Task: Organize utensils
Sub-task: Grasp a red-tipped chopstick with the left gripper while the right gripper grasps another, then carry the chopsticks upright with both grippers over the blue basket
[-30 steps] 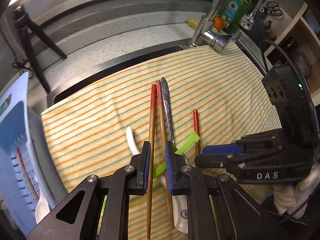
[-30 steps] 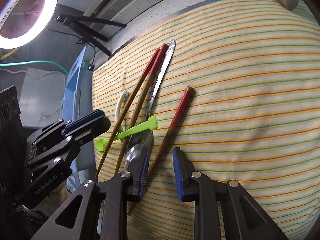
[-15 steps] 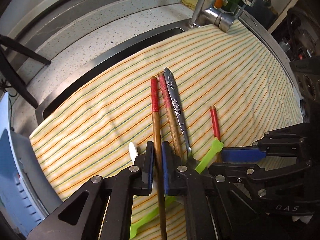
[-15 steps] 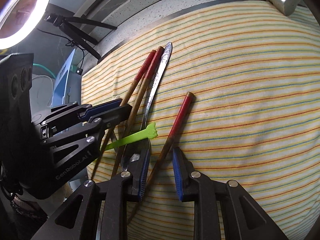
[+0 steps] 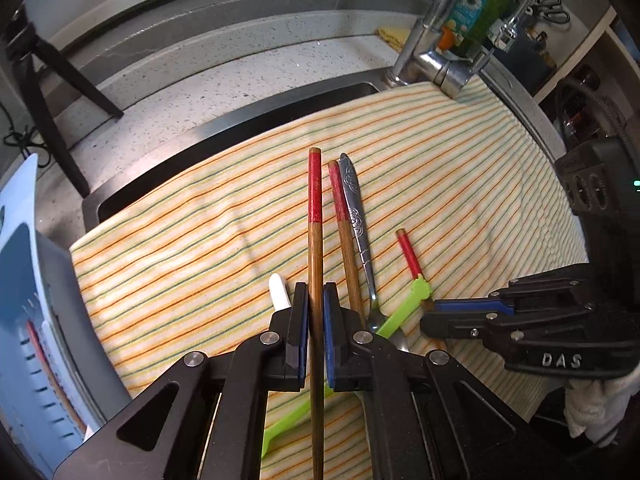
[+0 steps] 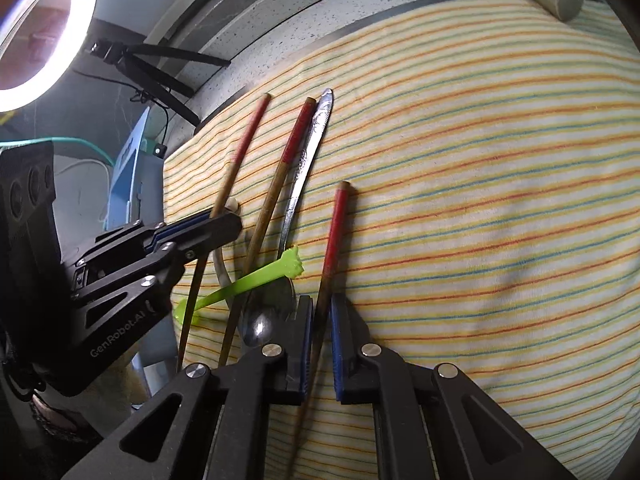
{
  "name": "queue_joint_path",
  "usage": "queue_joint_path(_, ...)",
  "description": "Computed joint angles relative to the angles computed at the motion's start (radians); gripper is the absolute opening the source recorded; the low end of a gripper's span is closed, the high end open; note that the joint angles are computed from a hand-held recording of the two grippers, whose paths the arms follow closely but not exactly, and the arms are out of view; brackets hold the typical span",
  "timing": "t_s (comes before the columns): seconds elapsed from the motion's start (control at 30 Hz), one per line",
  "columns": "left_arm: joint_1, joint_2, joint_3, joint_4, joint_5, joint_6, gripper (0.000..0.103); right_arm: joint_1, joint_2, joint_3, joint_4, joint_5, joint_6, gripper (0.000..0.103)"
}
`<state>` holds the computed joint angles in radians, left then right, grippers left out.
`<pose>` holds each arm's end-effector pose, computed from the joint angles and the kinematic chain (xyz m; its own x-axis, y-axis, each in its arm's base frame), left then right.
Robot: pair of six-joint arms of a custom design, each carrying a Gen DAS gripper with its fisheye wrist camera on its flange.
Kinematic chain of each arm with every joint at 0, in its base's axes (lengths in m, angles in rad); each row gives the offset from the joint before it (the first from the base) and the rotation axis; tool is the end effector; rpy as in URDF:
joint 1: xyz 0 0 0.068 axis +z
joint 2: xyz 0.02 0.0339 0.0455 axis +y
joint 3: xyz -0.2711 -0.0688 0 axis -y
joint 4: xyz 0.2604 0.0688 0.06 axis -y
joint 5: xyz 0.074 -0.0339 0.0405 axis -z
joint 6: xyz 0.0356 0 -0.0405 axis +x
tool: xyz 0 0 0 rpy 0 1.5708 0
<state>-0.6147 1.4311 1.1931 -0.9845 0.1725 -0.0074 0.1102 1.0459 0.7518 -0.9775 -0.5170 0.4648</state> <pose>0.2307 -0.1703 0.2764 -0.7724 0.5364 -0.3401 0.6103 0.7750 -0.1639 0.1787 0.0375 0.2298 -0.9568 0.2862 -0.0518 0.2108 0.8052 0.5543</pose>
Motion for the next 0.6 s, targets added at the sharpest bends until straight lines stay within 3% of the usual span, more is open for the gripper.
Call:
queue_joint_path(0.27,0.018,-0.085,-0.026,-0.010,0.020,-0.029,0.006,-0.116,-0.054,-0.002,-0.070,-0.078,-0.069,0.006)
queue_joint_path(0.43,0.046,-0.144,-0.034,-0.026,0.045,-0.047,0.006,-0.205,-0.072,0.073,-0.159,-0.121,-0.153,0.006)
queue_joint_path(0.6,0.089,-0.213,-0.040,-0.051,0.052,-0.051,0.006,-0.180,-0.074,0.172,-0.168,-0.121,-0.143,0.006)
